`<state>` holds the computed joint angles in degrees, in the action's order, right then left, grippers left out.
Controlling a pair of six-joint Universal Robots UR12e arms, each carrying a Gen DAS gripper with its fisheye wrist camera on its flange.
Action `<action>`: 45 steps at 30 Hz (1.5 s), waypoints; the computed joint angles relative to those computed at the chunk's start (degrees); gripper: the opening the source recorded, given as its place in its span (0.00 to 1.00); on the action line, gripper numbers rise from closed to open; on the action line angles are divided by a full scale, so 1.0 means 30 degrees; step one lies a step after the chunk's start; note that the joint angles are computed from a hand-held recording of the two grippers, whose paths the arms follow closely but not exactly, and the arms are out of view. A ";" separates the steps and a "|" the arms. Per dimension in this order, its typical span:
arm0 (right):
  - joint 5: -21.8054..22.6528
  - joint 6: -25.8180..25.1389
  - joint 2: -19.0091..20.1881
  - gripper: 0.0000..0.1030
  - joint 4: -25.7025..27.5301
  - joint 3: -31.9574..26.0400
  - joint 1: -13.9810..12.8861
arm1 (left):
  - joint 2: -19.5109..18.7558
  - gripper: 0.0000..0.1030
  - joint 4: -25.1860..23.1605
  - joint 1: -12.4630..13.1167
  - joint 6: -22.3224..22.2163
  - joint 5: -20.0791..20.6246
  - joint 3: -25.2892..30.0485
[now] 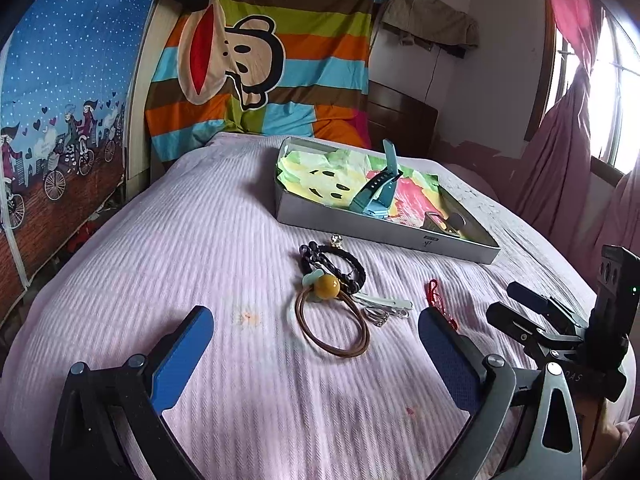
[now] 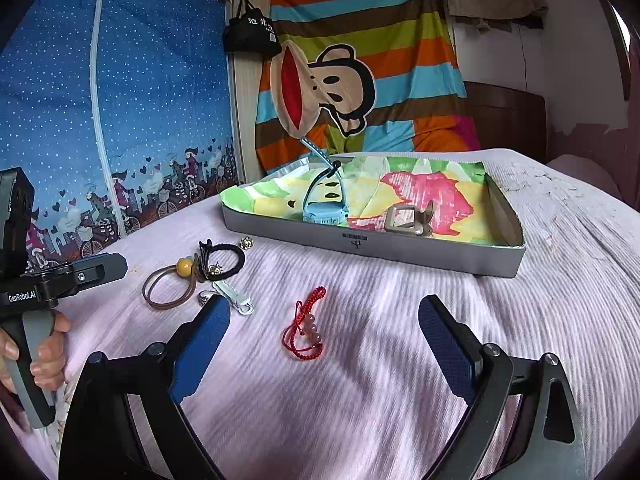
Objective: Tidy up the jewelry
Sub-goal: 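Withdraw both open tools from the tray back over the bed, then grasp the yellow-bead hair tie with the left tool while the right tool grasps the red bracelet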
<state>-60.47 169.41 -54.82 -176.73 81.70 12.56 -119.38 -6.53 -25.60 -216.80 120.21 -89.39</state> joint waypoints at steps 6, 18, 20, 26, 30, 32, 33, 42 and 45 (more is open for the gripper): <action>0.0241 -0.0336 0.0087 0.89 0.0935 -0.0137 0.0046 | 0.0002 0.80 0.0080 0.0197 0.0328 -0.1189 -0.0068; -0.0453 -0.1890 0.0196 0.39 0.2999 -0.0553 0.0479 | -0.0075 0.44 -0.0799 0.0554 -0.0737 -0.2641 0.0018; -0.0690 -0.2072 0.0251 0.35 0.3409 -0.0687 0.0552 | -0.0059 0.38 -0.0728 0.0593 -0.1001 -0.2691 -0.0053; -0.0699 -0.2599 0.0396 0.34 0.4724 -0.1110 0.0671 | -0.0055 0.08 -0.1638 0.0647 -0.2113 -0.2488 0.0046; -0.0879 -0.2780 0.0573 0.28 0.5898 -0.1577 0.0758 | -0.0103 0.05 -0.1844 0.0621 -0.2074 -0.2382 0.0154; -0.0926 -0.2782 0.0625 0.28 0.6256 -0.1725 0.0782 | -0.0139 0.03 -0.1917 0.0574 -0.1978 -0.2236 0.0223; -0.0956 -0.2793 0.0657 0.28 0.6401 -0.1802 0.0798 | -0.0158 0.03 -0.1914 0.0550 -0.1907 -0.2156 0.0255; -0.0253 -0.2171 0.0792 0.07 0.6288 -0.1840 0.0634 | -0.0392 0.03 -0.0366 -0.0111 0.0019 0.0010 0.0530; -0.0107 -0.2040 0.0750 0.07 0.5609 -0.1638 0.0584 | -0.0455 0.03 -0.0113 -0.0326 0.0646 0.0767 0.0714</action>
<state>-60.79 163.29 -52.57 -159.90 76.78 14.31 -120.75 -6.87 -26.58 -214.86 122.51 -87.25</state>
